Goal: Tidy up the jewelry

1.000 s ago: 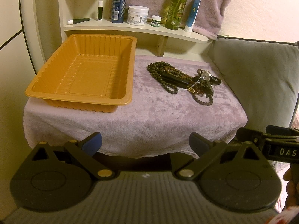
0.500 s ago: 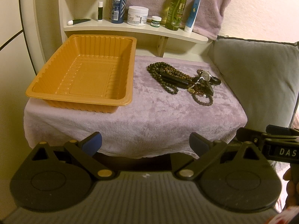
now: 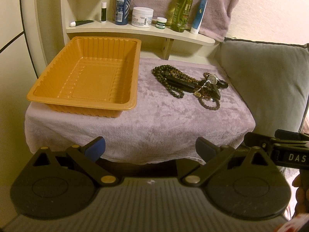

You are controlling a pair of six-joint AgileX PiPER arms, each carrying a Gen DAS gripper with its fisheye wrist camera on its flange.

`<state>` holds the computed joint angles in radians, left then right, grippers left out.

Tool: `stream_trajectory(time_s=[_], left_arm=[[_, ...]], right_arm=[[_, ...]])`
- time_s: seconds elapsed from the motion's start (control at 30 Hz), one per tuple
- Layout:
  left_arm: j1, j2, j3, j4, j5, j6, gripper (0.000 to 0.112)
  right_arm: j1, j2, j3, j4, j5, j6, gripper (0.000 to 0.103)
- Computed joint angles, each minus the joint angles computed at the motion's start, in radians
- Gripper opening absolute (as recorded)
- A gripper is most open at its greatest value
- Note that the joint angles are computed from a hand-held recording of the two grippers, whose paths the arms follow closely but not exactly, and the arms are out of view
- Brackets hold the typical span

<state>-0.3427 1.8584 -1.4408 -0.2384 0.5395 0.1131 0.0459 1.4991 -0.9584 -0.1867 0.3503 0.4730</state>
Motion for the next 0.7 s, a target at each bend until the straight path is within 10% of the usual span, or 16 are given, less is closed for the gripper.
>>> stream_trajectory(time_s=[0.7], left_arm=[[0.083,0.016,-0.064,-0.059,0.034,0.049,0.099]], right_arm=[[-0.002,0.009,0.007,0.009,-0.069,-0.004,0.103]])
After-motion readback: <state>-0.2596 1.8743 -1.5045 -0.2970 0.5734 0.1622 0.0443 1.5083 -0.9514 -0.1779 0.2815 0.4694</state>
